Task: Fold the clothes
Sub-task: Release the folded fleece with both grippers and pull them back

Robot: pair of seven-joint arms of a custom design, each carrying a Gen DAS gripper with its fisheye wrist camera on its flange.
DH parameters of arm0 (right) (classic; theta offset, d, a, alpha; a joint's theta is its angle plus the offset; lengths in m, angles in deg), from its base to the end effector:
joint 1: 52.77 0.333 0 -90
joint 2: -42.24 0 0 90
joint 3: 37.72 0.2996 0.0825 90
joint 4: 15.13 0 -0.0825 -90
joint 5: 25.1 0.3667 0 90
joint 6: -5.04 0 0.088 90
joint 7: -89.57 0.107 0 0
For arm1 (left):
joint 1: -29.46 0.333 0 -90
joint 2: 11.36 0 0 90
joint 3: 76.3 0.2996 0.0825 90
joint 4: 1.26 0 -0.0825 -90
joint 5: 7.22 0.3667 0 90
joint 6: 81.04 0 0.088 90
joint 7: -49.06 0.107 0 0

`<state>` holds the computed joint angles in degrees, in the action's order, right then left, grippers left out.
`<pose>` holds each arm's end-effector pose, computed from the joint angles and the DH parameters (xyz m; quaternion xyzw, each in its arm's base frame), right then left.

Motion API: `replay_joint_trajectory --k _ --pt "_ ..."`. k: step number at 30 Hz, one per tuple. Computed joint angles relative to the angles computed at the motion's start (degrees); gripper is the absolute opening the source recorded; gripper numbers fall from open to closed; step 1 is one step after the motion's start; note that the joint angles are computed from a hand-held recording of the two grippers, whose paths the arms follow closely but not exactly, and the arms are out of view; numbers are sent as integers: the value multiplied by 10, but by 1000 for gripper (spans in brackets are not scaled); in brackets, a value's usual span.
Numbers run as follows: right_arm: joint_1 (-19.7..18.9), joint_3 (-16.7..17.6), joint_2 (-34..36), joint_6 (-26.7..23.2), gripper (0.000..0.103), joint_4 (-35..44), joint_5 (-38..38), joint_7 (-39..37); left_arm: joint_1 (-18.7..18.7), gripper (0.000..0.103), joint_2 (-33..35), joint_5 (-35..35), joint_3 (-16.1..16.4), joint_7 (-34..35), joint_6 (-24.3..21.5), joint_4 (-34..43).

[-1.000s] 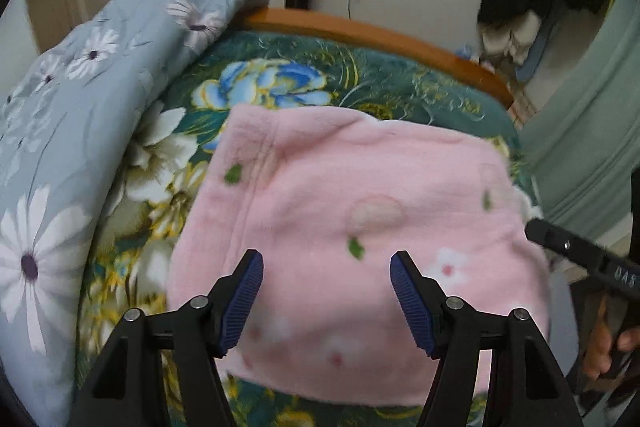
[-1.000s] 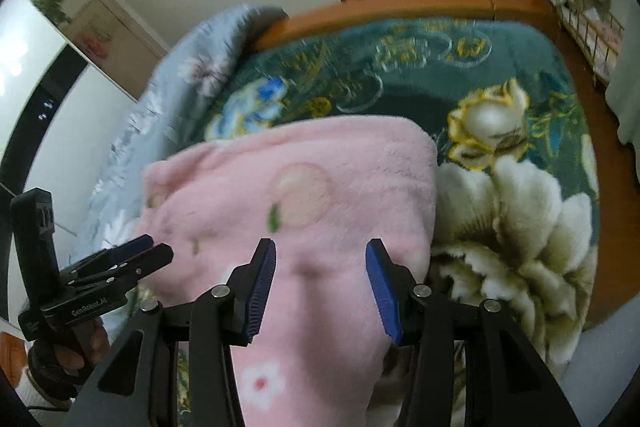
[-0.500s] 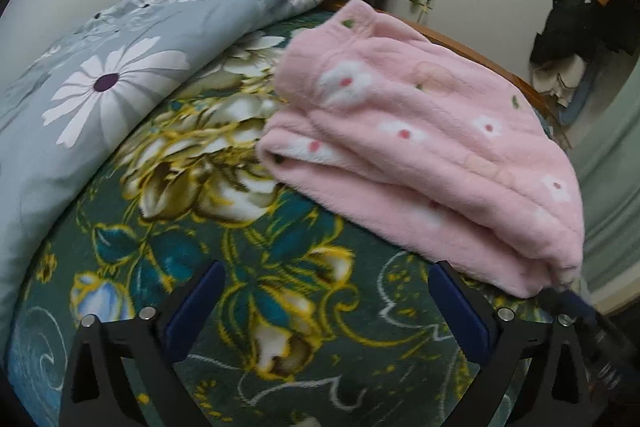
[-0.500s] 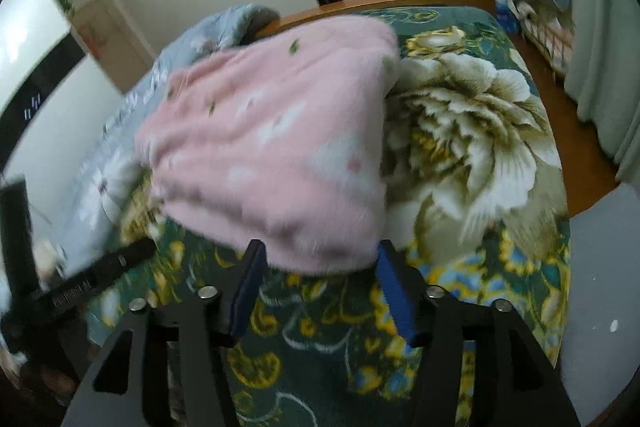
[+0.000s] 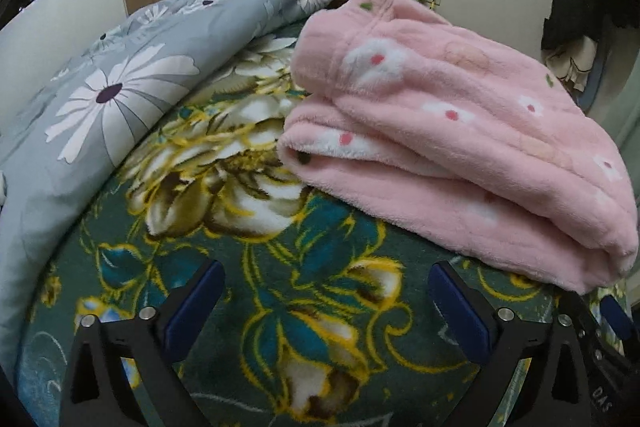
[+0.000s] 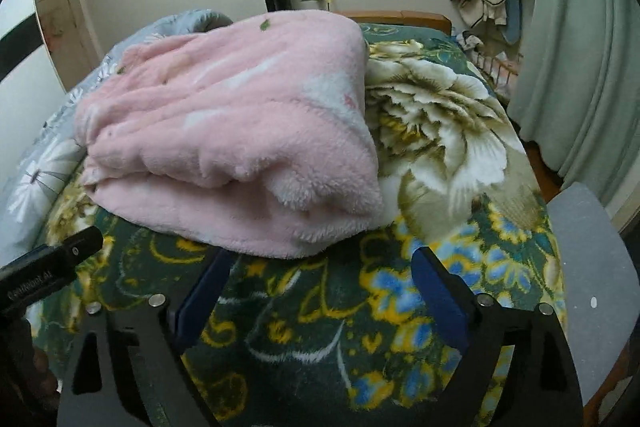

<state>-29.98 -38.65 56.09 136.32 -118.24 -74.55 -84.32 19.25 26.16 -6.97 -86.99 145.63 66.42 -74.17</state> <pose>0.5920 0.2200 0.4366 -0.3562 0.8598 -0.3104 0.1936 0.7182 -0.2303 0.4429 -0.5202 0.7897 -0.2824 0.1614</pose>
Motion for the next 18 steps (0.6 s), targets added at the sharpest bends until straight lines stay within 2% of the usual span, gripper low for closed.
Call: replay_joint_trajectory --k 2,11,18 --pt "2 -1 1 -4 98 0 -6 5 -1 103 5 -3 0 -6 -7 7" --pt "9 -1 20 -36 99 26 -10 -11 7 103 11 -32 -18 1 -11 15" --pt "14 -5 26 -47 99 33 -4 -19 4 103 4 -37 -18 5 2 5"
